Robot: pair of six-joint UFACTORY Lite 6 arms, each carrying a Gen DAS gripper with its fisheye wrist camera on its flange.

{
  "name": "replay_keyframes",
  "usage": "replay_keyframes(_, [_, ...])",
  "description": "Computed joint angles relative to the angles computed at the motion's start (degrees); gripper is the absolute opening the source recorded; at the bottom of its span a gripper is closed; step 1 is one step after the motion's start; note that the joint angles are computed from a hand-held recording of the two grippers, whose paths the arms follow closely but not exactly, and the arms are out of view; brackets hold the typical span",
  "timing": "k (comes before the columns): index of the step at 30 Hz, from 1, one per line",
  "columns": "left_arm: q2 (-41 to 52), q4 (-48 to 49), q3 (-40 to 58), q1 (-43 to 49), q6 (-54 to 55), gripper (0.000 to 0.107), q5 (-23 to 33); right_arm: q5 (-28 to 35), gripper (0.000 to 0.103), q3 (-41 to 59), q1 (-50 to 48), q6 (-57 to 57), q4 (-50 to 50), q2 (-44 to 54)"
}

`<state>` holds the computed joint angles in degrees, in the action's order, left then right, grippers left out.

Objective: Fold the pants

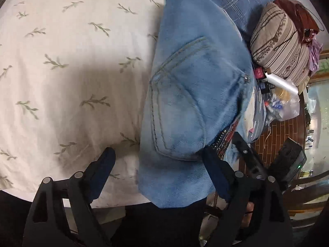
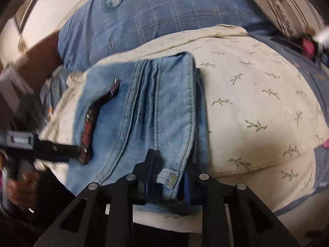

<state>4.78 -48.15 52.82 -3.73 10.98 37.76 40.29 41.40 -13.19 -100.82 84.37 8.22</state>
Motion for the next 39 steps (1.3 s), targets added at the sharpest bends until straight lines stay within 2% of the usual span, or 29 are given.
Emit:
replay_keyframes(2, [-3.55,3.23,-0.53,1.36,-0.77,0.086,0.75,6.71,0.041,2.33,-4.03,4.96,-3.60,0.22])
replay_keyframes(3, [-5.26,5.19,-0.42,1.73,-1.89,0.086,0.14,9.62,0.043,3.72,-6.02,6.60,-2.93,0.63])
replay_keyframes(4, [-6.29,6.30,0.12,2.32,-2.28,0.086,-0.37,10.97,0.048,4.77,-7.32,7.63,-2.34,1.19])
replay_keyframes(5, [-6.73,6.28,0.40,3.29,-1.65,0.086,-0.42,11.90,0.058,6.48,-8.12,9.14,-2.16,2.35])
replay_keyframes(9, [-0.76,4.67,7.83,4.49,-2.03,0.086,0.38,13.50,0.059,15.01,-6.02,14.03,-0.87,9.21])
replay_keyframes(11, [2.91,5.54,11.84,3.32,-3.72,0.086,-0.26,10.32,0.059,18.72,-0.81,13.07,2.74,11.47])
replay_keyframes(13, [6.32,8.89,15.13,1.22,-7.23,0.086,-1.42,6.33,0.052,18.43,2.05,10.01,5.49,11.07])
replay_keyframes(14, [9.28,12.43,17.53,-0.45,-10.50,0.086,-2.11,1.73,0.035,19.75,4.60,8.20,6.54,12.14])
replay_keyframes(16, [15.07,18.34,21.51,-3.05,-16.17,0.087,-2.92,-6.02,0.018,22.03,8.42,7.79,4.92,15.43])
replay_keyframes(19, [17.27,14.72,22.36,-1.74,-13.46,0.092,-2.89,-5.65,0.016,25.93,8.19,10.45,0.92,19.15])
replay_keyframes(22, [16.99,13.43,23.24,0.25,-10.85,0.091,0.00,-0.26,0.024,26.01,4.20,14.59,-2.62,16.74])
replay_keyframes(24, [15.35,9.92,21.61,1.65,-7.68,0.091,0.07,5.47,0.035,27.55,-0.09,17.73,-4.63,17.77])
replay_keyframes(25, [13.21,7.26,19.07,2.87,-5.37,0.091,-0.26,9.25,0.046,28.84,-2.88,20.29,-5.92,19.28])
replay_keyframes(26, [11.93,5.92,17.46,3.71,-4.47,0.091,-0.46,10.64,0.054,29.10,-4.22,20.86,-6.23,19.91])
replay_keyframes(30, [9.89,0.07,14.73,6.75,-0.38,0.091,0.84,13.26,0.056,30.43,-5.45,22.71,-6.90,22.35])
replay_keyframes(33, [12.74,1.14,18.80,6.33,-3.00,0.091,0.91,16.08,0.056,31.03,-3.21,20.95,-3.63,23.22])
replay_keyframes(35, [16.63,3.31,23.89,4.16,-6.84,0.091,0.87,13.79,0.055,31.35,-0.44,19.64,-2.70,23.49])
replay_keyframes(36, [18.14,5.16,25.89,3.10,-9.01,0.091,0.87,9.79,0.052,32.17,1.95,20.34,-3.57,23.62])
replay_keyframes(37, [20.37,8.75,29.04,1.53,-12.60,0.090,0.73,7.27,0.026,33.12,3.91,20.92,-4.61,23.73])
replay_keyframes(38, [21.20,12.05,30.52,0.47,-15.49,0.085,0.46,7.16,0.007,33.16,4.86,20.37,-4.43,23.40])
replay_keyframes(39, [22.73,16.33,32.84,-0.86,-19.43,0.082,0.42,6.03,0.007,31.26,5.36,17.42,-2.00,21.27])
